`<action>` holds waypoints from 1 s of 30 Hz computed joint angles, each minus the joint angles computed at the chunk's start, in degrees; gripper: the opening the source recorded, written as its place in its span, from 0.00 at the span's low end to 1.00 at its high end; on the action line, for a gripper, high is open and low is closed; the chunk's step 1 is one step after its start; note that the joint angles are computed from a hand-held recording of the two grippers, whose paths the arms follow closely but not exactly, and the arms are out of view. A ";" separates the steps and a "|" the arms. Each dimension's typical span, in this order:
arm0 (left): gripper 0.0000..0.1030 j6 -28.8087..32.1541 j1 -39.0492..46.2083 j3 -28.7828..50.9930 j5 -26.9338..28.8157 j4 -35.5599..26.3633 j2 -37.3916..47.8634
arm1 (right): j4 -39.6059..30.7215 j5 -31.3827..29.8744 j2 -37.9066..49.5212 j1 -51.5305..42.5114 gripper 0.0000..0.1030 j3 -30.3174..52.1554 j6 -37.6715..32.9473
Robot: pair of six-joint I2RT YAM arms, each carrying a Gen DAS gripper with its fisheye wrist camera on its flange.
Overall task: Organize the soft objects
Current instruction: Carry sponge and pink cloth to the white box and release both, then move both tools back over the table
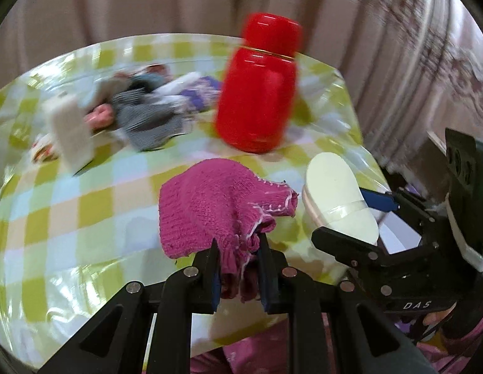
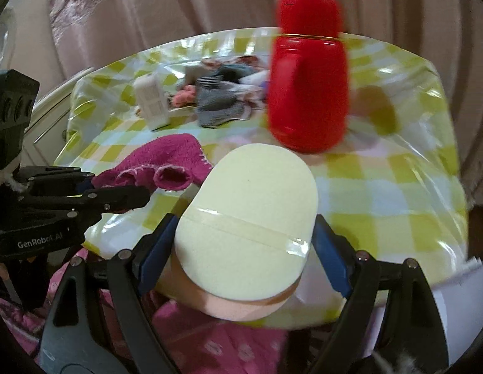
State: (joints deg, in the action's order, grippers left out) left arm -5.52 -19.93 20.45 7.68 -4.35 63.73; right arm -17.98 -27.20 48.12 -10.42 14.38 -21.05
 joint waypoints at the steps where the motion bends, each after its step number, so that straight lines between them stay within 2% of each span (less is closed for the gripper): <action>1: 0.19 0.06 -2.05 0.76 -0.80 0.00 0.81 | -2.41 -1.87 -0.83 -4.58 0.84 0.34 -2.66; 6: 0.19 0.28 -13.56 6.77 -2.60 0.77 7.84 | -11.68 -10.26 3.53 -31.39 0.84 4.27 -19.16; 10: 0.19 -0.38 -21.80 13.44 -1.22 0.85 15.66 | -13.10 -10.97 13.55 -48.11 0.84 8.97 -29.59; 13: 0.19 -0.48 -27.84 18.30 -1.74 1.28 21.74 | -12.17 -10.43 20.48 -56.10 0.85 12.52 -33.27; 20: 0.19 0.64 -37.00 30.68 -0.20 -0.40 37.11 | -6.38 -5.91 29.82 -64.93 0.85 16.55 -35.32; 23: 0.31 0.33 -38.06 34.60 5.79 0.10 42.19 | -6.44 -2.28 35.14 -65.97 0.85 19.23 -35.58; 24: 0.38 -0.15 -38.02 35.99 7.74 -0.14 43.88 | -7.51 -1.14 38.30 -66.38 0.85 21.20 -35.08; 25: 0.45 -0.95 -38.04 36.90 8.67 -0.43 44.83 | -8.36 -0.95 40.51 -67.45 0.86 22.74 -35.36; 30: 0.58 -4.50 -36.64 35.62 9.09 2.29 45.37 | -14.26 -1.29 46.45 -69.95 0.98 27.74 -34.87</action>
